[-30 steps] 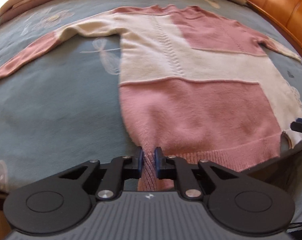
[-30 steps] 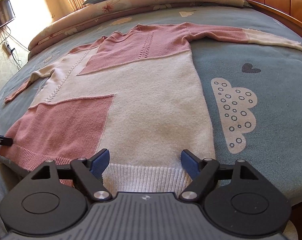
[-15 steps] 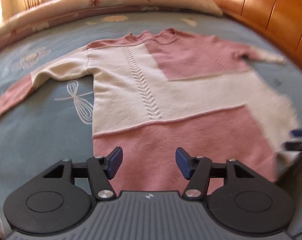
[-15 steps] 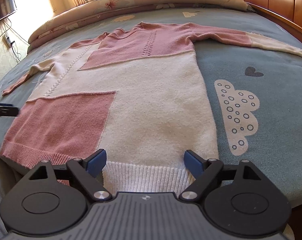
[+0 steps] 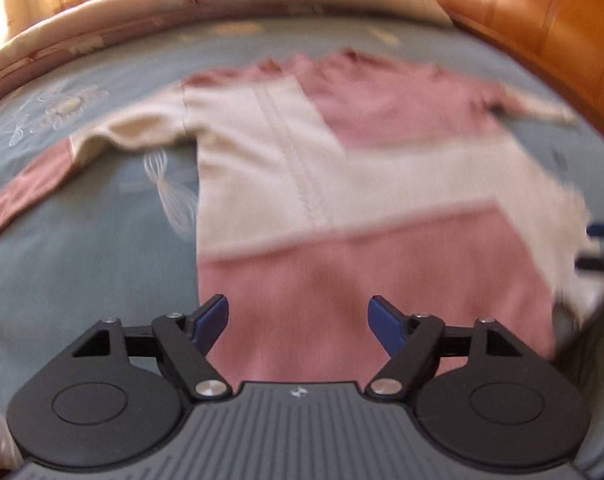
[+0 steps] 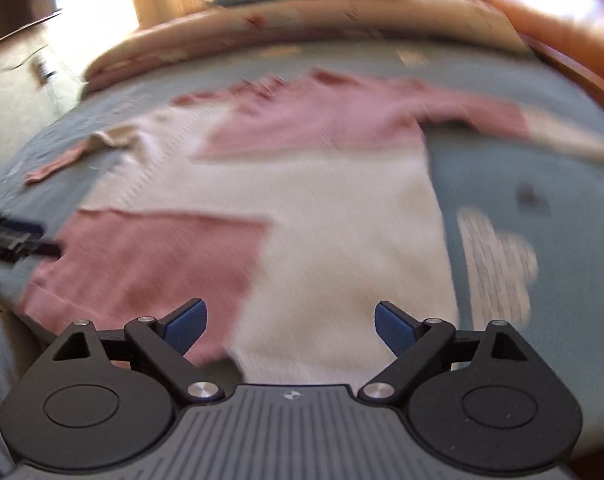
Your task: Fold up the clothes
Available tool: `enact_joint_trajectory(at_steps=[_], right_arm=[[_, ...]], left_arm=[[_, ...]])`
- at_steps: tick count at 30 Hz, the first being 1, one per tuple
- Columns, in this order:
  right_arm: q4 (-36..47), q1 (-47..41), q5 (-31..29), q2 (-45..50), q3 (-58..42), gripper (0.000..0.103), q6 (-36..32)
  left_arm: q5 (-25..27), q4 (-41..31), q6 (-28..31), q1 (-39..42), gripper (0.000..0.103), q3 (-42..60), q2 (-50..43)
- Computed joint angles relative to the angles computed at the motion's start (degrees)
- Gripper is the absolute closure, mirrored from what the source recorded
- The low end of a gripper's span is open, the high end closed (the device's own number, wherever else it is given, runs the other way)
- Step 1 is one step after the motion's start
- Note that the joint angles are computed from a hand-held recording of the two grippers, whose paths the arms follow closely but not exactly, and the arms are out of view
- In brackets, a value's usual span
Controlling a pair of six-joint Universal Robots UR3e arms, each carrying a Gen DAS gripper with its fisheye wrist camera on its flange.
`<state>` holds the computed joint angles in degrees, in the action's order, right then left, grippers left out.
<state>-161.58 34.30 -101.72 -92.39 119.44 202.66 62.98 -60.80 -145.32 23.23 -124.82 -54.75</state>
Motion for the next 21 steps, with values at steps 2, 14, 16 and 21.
enact_joint_trajectory(at_steps=[2, 14, 16, 21], right_arm=[[2.6, 1.2, -1.1, 5.8, -9.0, 0.008, -4.8], [0.4, 2.0, 0.1, 22.0, -17.5, 0.0, -9.0], [-5.1, 1.7, 0.0, 19.8, -11.7, 0.0, -7.0], [-9.4, 2.4, -1.6, 20.4, -9.8, 0.0, -3.6]], left_arm=[[2.8, 11.5, -7.0, -6.2, 0.025, 1.1, -9.6], [-1.6, 17.0, -5.3, 1.0, 0.023, -9.4, -8.0], [-2.5, 13.7, -5.3, 2.3, 0.023, -8.5, -6.8], [-1.0, 16.6, -11.2, -3.5, 0.023, -5.2, -9.8]])
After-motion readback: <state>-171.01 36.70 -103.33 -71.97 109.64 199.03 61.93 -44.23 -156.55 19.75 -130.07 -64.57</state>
